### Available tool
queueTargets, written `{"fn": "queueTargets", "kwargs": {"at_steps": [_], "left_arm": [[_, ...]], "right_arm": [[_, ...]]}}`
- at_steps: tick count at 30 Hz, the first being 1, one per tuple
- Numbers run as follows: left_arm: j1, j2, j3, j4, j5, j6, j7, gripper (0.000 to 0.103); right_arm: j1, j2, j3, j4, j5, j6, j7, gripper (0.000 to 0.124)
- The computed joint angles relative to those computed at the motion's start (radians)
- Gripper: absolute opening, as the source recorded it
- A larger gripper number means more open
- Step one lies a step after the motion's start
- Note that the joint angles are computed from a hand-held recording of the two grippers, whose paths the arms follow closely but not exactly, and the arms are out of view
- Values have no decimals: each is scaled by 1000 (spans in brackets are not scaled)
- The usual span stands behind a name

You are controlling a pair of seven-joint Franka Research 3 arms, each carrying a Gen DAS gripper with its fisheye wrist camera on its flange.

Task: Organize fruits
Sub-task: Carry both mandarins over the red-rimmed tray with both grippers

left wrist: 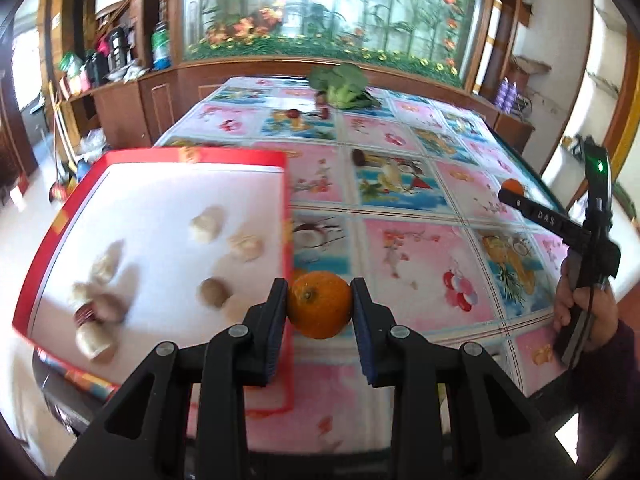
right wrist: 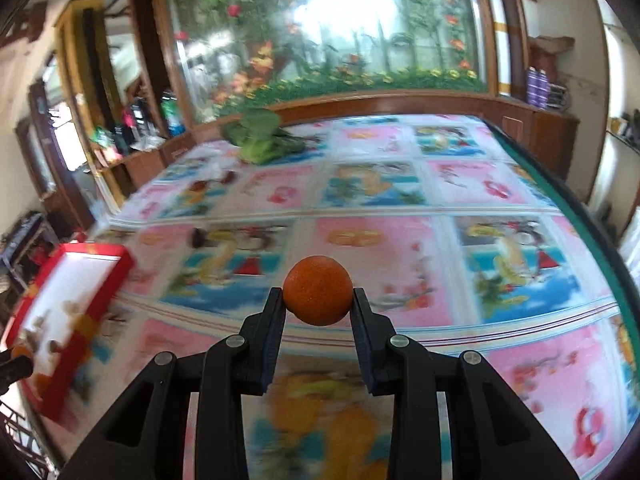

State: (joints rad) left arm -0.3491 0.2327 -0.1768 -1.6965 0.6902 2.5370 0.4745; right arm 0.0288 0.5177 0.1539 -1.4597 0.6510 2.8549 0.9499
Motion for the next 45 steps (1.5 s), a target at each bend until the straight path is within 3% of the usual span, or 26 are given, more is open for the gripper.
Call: {"fn": "queueTargets", "kwargs": {"at_steps": [4, 7, 9, 16, 22, 26, 30, 37, 45], "left_arm": [[20, -93, 10, -105, 43, 11, -70, 34], [48, -148, 3, -166, 60, 5, -104, 33], [67, -181, -2, -202, 73, -6, -130, 34], [146, -307, -20, -320, 138, -59, -258, 34], [205, -388, -43, -389, 183, -115, -333, 34], [223, -392, -49, -408, 176, -122, -327, 34], [230, -372, -43, -416, 145, -100, -297, 34], [242, -342, -33, -403, 133, -119, -288, 34], [235, -293, -19, -370, 91, -138, -238, 34]], "right_arm": [[-56, -54, 135, -71, 144, 13, -197, 32], [-49, -82, 170, -94, 234, -29, -293, 32], [-37, -92, 184, -90, 274, -106, -330, 32], [79, -95, 147, -42, 256, -287, -370, 32], [175, -62, 87, 32, 189, -439, -313, 32], [221, -71, 73, 11, 160, -431, -329, 32], [260, -50, 51, 25, 93, -432, -268, 32], [269, -60, 44, -9, 58, -421, -226, 32], [268, -75, 55, -46, 67, -353, -233, 33]]}}
